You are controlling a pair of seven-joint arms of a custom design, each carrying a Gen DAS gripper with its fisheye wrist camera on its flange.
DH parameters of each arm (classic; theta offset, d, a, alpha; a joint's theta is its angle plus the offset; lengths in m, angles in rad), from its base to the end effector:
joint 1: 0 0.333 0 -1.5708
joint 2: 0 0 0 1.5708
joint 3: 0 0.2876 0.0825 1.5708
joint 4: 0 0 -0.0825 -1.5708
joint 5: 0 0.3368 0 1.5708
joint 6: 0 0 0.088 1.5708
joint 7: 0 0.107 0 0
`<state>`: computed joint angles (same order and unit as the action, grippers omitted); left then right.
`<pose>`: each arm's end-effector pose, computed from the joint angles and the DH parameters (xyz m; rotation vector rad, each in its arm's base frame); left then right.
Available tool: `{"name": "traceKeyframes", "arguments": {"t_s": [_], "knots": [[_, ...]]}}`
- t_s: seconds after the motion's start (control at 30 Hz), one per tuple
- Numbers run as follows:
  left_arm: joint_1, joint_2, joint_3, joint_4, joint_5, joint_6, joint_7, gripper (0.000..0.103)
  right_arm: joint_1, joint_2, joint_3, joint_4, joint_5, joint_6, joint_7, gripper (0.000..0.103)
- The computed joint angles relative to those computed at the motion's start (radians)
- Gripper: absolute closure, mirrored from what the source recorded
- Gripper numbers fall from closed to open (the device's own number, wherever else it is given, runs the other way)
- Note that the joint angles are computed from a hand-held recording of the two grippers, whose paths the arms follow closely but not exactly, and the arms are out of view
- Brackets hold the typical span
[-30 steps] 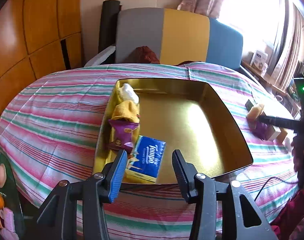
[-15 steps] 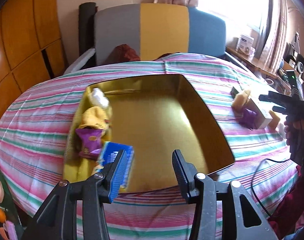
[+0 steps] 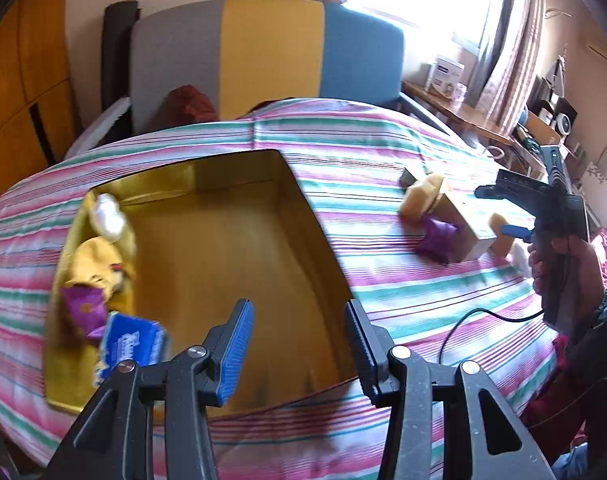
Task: Organize objects
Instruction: 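Grasp the second purple candy packet with the left gripper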
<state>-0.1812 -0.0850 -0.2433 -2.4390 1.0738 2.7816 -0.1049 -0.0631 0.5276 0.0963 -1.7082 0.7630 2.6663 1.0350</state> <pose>0.4054 -0.2267 0.3680 -2.0858 1.5386 -0.6752 0.6519 -0.0070 0.3305 -1.6956 1.8190 -0.0932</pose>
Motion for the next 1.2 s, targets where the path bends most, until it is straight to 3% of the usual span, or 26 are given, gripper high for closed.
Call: {"name": "traceKeyframes", "arguments": {"t_s": [0.27,0.47,0.73,0.9,1.07,1.13,1.2], "knots": [[-0.044,0.174,0.022,0.185,-0.058,0.056,0.144,0.056,-0.002,0.002,0.007,0.006,-0.002,-0.034,-0.017,0.009],[-0.084,0.358,0.049,0.365,-0.193,0.099,0.377,0.056,-0.002,-0.005,0.01,0.004,0.014,-0.044,-0.043,0.006],[-0.061,0.608,0.0,0.628,-0.485,0.077,0.734,0.053,0.0,0.008,-0.006,0.026,0.002,-0.071,-0.01,0.006],[-0.096,0.719,0.017,0.783,-0.577,0.037,0.849,0.053,-0.01,0.024,-0.005,0.05,0.007,-0.104,0.012,0.006],[-0.164,0.823,0.079,0.932,-0.619,-0.014,0.922,0.053,-0.013,0.03,-0.002,0.058,0.01,-0.109,0.01,0.006],[-0.158,0.852,0.071,0.959,-0.657,-0.019,0.958,0.068,-0.01,0.034,-0.004,0.061,0.006,-0.105,0.012,0.006],[-0.158,0.838,0.081,0.919,-0.681,0.026,0.947,0.069,-0.003,0.038,-0.007,0.063,-0.005,-0.093,0.013,0.006]]}}
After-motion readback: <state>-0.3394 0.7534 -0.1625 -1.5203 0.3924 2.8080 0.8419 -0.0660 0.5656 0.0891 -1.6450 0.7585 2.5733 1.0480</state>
